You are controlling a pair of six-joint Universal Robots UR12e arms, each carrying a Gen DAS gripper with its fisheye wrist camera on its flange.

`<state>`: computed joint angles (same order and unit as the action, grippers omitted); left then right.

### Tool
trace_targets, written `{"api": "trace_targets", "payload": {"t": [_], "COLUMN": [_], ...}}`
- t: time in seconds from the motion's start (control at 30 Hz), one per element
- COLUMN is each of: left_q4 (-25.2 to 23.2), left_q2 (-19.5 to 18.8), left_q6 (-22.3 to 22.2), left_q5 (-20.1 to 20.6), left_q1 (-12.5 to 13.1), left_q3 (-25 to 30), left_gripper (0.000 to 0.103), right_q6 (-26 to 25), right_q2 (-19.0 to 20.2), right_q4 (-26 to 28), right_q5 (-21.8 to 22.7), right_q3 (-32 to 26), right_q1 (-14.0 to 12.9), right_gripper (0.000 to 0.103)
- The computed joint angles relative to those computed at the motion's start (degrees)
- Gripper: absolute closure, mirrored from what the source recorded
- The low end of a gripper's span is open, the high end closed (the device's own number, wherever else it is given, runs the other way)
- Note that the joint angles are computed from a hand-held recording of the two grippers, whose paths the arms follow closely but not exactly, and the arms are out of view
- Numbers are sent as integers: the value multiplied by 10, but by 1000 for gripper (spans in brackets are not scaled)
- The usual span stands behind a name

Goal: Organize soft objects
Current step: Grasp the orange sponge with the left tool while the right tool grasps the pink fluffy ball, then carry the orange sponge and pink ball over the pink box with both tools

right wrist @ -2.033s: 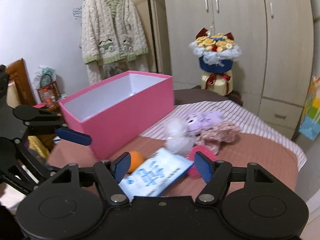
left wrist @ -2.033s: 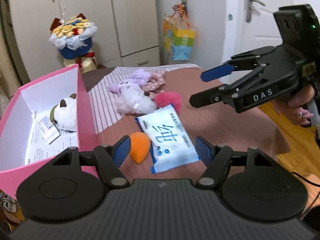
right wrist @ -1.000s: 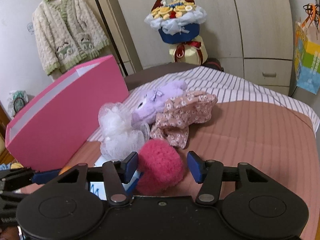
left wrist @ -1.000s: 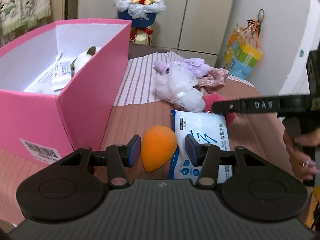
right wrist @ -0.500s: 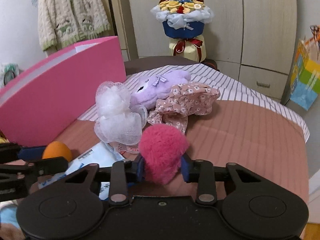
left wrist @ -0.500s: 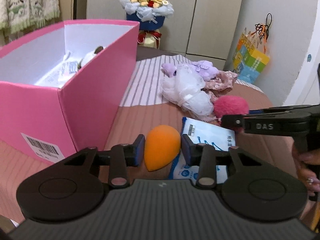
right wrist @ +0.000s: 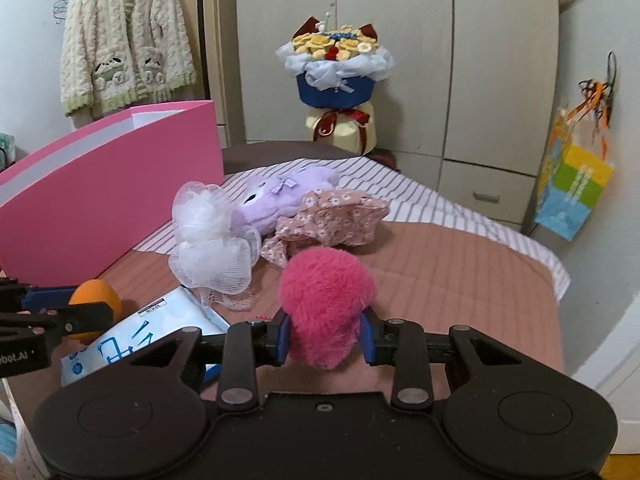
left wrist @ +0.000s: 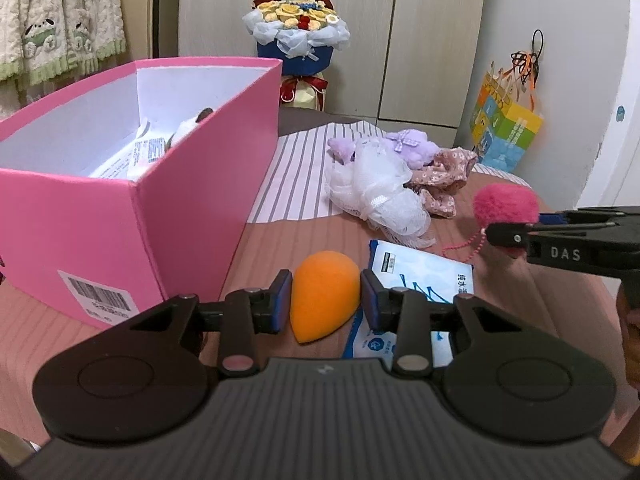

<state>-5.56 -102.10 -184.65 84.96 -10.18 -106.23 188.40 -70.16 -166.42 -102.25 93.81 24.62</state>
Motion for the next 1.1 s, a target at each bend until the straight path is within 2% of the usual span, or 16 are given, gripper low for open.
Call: {"api": "trace_targets", "payload": {"t": [0.1, 0.27, 0.47, 0.7, 0.9, 1.1], "left_q4": [11, 9, -16, -43, -107, -181], "left_q2": [4, 16, 34, 58, 79, 98], "left_q6": [1, 13, 21, 45, 70, 105], "left_q5": [3, -11, -46, -71, -113, -152], "left_q1": [0, 4, 15, 27, 44, 61], "left_q3": [-4, -13, -21, -33, -31, -25], "left_gripper": [68, 68, 68, 68, 68, 68], "right_q6": [-7, -2, 14, 15, 22, 28], "right_q2": [-4, -15, -33, -58, -76, -84], "right_q4": [2, 8, 17, 42, 75, 104], "right_q5": [-25, -42, -52, -38, -11, 44], "right_q3": [3, 13, 34, 49, 49, 43], "right_q1": [6, 12, 23, 38, 49, 52], "right_gripper": [65, 65, 65, 65, 65, 65]}}
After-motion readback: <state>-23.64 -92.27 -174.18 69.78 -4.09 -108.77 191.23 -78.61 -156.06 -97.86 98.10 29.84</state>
